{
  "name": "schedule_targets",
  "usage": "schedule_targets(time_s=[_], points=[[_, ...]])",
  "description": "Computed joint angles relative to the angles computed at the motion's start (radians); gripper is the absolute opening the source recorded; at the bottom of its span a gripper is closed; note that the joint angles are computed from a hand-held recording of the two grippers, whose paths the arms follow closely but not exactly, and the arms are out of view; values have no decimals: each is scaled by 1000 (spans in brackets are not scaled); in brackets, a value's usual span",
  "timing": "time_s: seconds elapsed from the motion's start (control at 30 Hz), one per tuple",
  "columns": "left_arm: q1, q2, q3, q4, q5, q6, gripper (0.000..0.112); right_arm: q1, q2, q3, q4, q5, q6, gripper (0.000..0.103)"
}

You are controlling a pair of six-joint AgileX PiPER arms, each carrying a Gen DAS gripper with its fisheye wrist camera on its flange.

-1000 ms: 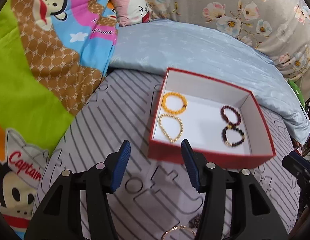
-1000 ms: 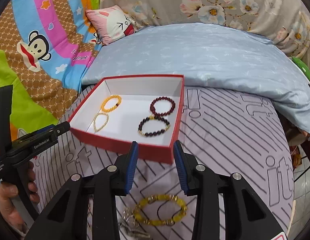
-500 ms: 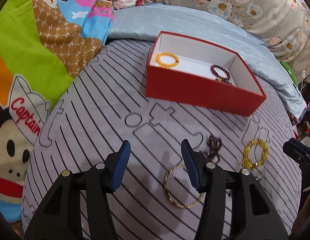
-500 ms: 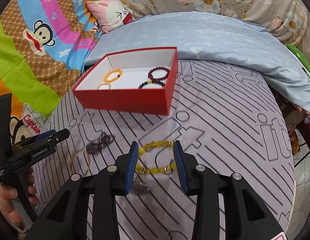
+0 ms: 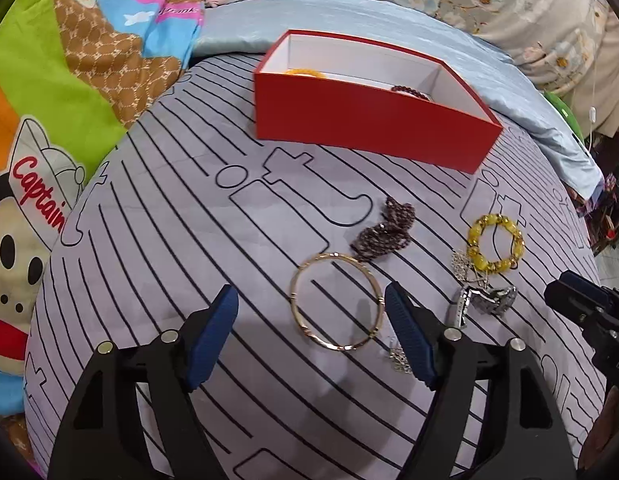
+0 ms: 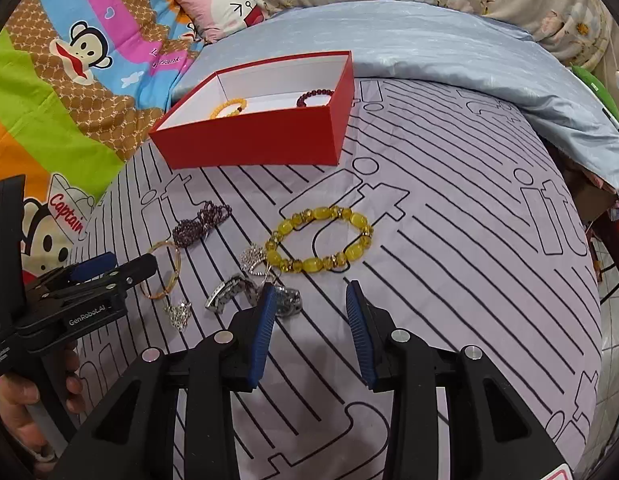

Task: Organize jewelry
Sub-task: 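Withdraw both tools from the box toward the gold bangle and watch, then lower the left tool around the gold bangle while the right tool grasps the silver watch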

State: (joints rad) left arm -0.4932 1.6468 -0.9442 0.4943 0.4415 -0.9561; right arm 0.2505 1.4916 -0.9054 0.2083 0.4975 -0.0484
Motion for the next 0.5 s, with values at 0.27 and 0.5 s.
schedule_targets(time_s=[0.27, 0.5], points=[[-47, 85, -49, 78, 35, -82, 73, 5, -3, 16, 17, -1, -16, 36], [-72, 93, -42, 182, 45, -163, 65, 11, 13, 14, 31, 1, -27, 36]])
